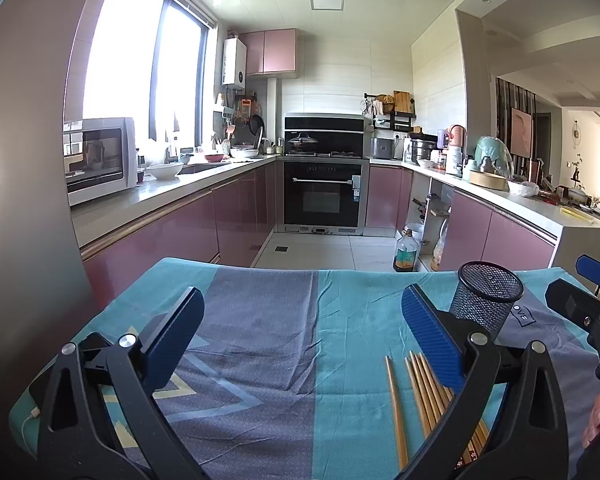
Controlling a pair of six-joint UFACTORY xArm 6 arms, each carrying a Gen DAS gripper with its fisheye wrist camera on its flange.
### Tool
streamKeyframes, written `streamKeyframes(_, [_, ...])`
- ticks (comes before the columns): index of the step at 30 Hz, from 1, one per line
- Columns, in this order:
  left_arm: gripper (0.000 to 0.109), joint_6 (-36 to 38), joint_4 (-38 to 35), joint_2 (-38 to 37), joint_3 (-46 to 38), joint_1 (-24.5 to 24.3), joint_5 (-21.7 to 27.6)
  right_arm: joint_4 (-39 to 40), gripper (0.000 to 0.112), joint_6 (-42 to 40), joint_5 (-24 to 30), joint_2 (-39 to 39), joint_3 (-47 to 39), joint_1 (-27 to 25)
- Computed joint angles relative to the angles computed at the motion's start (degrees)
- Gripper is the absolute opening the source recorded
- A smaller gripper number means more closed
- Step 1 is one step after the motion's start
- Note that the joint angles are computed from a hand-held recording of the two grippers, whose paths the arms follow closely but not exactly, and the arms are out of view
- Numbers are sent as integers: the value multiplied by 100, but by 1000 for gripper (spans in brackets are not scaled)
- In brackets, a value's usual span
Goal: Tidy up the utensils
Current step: 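Lower the left gripper onto one wooden chopstick and close while the right gripper grasps another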
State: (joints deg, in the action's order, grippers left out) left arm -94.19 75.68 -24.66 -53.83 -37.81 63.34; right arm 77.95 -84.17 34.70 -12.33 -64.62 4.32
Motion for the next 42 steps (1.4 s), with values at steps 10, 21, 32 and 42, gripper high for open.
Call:
streamKeyframes(10, [97,30,-49,20,18,25,-76,-36,96,0,91,15,15,-61])
streamKeyframes(21, [97,501,-613,97,44,410,-795,-742,96,459,414,171,-42,-174])
streamKeyframes(32, [78,2169,-2282,896,-154,947,-1892,-3058,61,2093,1263,878,-455,-220])
streamKeyframes(42, [64,3176,-3108,1822,-682,1061,-2228,-3754,25,2573,1764,1183,-734,-113])
